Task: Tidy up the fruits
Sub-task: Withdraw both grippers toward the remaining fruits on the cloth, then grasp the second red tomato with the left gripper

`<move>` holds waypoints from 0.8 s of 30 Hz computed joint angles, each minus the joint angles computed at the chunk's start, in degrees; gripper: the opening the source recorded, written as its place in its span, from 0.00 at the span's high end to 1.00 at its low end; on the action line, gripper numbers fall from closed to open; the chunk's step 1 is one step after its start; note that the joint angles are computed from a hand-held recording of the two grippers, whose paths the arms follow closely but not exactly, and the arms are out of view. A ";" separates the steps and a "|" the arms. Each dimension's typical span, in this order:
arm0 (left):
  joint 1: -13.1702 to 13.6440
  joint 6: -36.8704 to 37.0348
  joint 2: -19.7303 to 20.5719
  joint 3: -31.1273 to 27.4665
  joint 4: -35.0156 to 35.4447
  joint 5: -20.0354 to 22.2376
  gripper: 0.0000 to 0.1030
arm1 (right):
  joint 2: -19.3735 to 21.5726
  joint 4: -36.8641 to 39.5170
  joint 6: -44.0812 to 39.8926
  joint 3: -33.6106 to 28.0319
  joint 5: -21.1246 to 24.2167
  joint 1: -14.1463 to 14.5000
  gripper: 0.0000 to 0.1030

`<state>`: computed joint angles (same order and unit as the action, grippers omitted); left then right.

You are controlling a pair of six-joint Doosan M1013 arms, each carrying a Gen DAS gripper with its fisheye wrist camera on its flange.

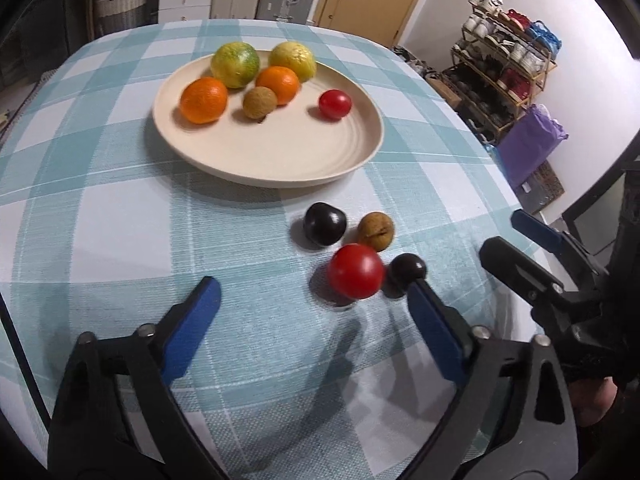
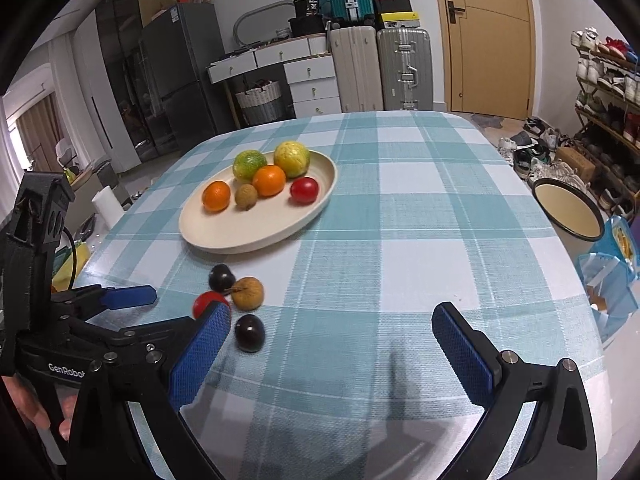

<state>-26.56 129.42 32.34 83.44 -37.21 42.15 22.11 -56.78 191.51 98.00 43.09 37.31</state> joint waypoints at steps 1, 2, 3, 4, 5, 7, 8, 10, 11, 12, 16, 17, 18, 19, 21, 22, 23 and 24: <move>0.01 0.37 0.13 -0.18 -0.36 0.40 0.19 | -0.08 -0.08 0.24 0.17 -0.23 -0.08 0.00; 0.00 0.63 0.26 -0.36 -0.60 0.75 0.22 | -0.19 -0.06 0.39 0.32 -0.57 -0.18 0.00; 0.02 1.10 0.39 -0.54 -1.08 1.16 0.26 | -0.27 -0.03 0.53 0.46 -0.99 -0.31 0.00; 0.05 1.56 0.48 -0.66 -1.55 1.49 0.31 | -0.31 0.02 0.58 0.54 -1.25 -0.38 0.00; 0.08 1.93 0.55 -0.77 -1.88 1.79 0.34 | -0.31 0.12 0.49 0.60 -1.54 -0.47 0.00; 0.18 2.87 0.74 -1.11 -2.64 2.74 0.44 | -0.29 0.34 0.09 0.65 -2.17 -0.68 0.00; 0.25 3.45 0.76 -1.16 -3.20 3.03 0.45 | -0.28 0.50 -0.12 0.67 -2.59 -0.82 0.00; 0.33 4.29 0.88 -1.37 -3.90 3.59 0.49 | -0.33 0.60 -0.18 0.84 -3.40 -1.10 0.00; 0.33 4.56 0.96 -1.47 -4.03 3.82 0.51 | -0.35 0.60 -0.09 0.90 -3.73 -1.15 0.00; 0.32 4.82 1.13 -1.75 -4.15 4.29 0.54 | -0.38 0.61 0.04 0.99 -4.16 -1.28 0.00; 0.24 5.45 1.47 -2.19 -4.27 5.25 0.62 | -0.47 0.72 0.42 1.20 -5.23 -1.70 0.00; 0.24 5.66 1.57 -2.28 -4.44 5.52 0.64 | -0.48 0.75 0.49 1.24 -5.44 -1.80 0.00; 0.30 6.05 1.75 -2.50 -4.94 6.19 0.69 | -0.45 0.90 0.40 1.20 -5.52 -1.91 0.00; 0.34 6.43 1.92 -2.70 -5.34 6.88 0.72 | -0.43 0.96 0.37 1.20 -5.70 -2.01 0.00; 0.31 7.22 1.98 -2.73 -5.66 7.23 0.72 | -0.40 1.13 0.28 1.18 -5.88 -2.15 0.00; 0.37 7.74 2.09 -2.80 -6.18 7.87 0.72 | -0.37 1.27 0.16 1.15 -5.91 -2.21 0.00; 0.46 7.95 2.21 -2.91 -6.59 8.35 0.72 | -0.35 1.38 0.08 1.15 -6.01 -2.28 0.00; 0.49 8.00 2.23 -2.90 -6.71 8.44 0.72 | -0.35 1.50 0.05 1.18 -6.22 -2.36 0.00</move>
<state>-26.07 137.42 34.57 80.54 -43.92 50.59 21.77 -55.28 191.56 99.17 36.87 34.95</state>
